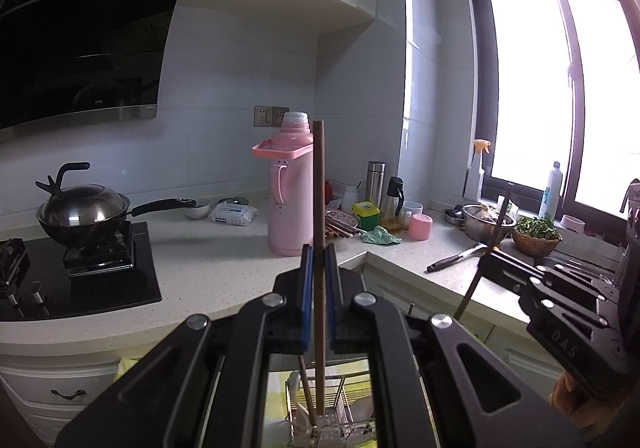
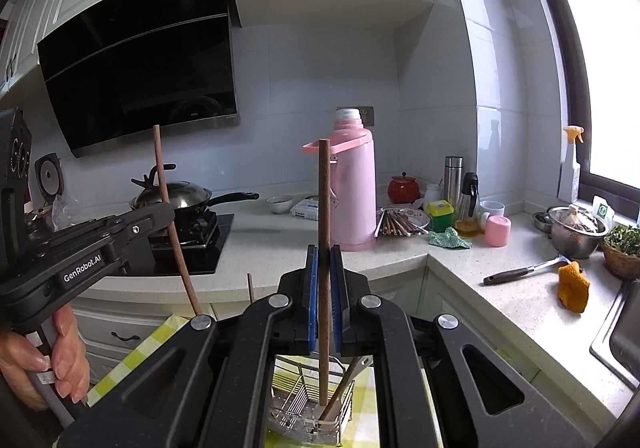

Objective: Organize utensils
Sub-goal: 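Lower both chopsticks into the wire holder and open both tools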

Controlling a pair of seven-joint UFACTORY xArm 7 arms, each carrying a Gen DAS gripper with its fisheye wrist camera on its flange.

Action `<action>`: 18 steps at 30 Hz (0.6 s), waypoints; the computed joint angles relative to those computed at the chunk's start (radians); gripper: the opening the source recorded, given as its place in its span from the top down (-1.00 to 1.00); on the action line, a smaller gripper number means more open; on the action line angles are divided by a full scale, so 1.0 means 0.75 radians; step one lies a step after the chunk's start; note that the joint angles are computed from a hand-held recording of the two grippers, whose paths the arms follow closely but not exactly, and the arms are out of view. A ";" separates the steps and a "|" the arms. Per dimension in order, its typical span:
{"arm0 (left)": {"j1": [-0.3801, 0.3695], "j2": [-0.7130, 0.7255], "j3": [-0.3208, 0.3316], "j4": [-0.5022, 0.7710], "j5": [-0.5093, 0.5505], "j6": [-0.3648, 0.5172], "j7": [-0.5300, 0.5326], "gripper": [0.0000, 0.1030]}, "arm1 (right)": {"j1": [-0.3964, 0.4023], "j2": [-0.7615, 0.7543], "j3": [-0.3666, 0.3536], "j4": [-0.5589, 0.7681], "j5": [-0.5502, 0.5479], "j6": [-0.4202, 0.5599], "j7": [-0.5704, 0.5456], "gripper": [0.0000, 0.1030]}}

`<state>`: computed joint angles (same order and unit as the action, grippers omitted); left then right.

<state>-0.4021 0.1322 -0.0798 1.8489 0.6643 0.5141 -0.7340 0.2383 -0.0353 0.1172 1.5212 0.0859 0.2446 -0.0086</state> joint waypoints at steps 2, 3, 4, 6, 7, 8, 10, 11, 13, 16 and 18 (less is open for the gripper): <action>-0.004 0.044 0.001 0.021 -0.010 -0.005 0.000 0.89 | 0.006 0.045 0.001 0.027 0.048 0.011 -0.035 0.86; -0.007 0.064 0.003 0.024 -0.022 -0.007 0.008 0.89 | 0.008 0.067 0.004 0.039 0.059 0.019 -0.047 0.86; -0.013 0.091 0.007 0.035 -0.035 0.001 0.021 0.89 | 0.009 0.091 0.007 0.051 0.070 0.031 -0.060 0.86; -0.023 0.137 0.019 0.051 -0.063 0.017 0.049 0.89 | 0.010 0.142 0.017 0.087 0.086 0.068 -0.085 0.86; -0.024 0.162 0.021 0.065 -0.096 0.037 0.081 0.89 | 0.010 0.158 0.021 0.092 0.093 0.083 -0.095 0.86; -0.021 0.181 0.022 0.072 -0.136 0.054 0.112 0.89 | 0.009 0.180 0.027 0.109 0.108 0.114 -0.112 0.86; -0.007 0.205 0.024 0.061 -0.224 0.063 0.160 0.89 | 0.005 0.214 0.038 0.127 0.143 0.171 -0.140 0.86; 0.001 0.211 0.024 0.048 -0.265 0.059 0.180 0.89 | 0.004 0.231 0.039 0.136 0.151 0.198 -0.142 0.86; 0.005 0.212 0.036 0.003 -0.301 0.039 0.195 0.89 | 0.008 0.251 0.035 0.131 0.142 0.218 -0.123 0.86; -0.002 0.202 0.057 -0.066 -0.301 0.001 0.186 0.89 | -0.001 0.265 0.041 0.104 0.169 0.221 -0.127 0.86; -0.012 0.189 0.074 -0.112 -0.270 -0.025 0.152 0.89 | -0.003 0.269 0.040 0.088 0.179 0.218 -0.122 0.85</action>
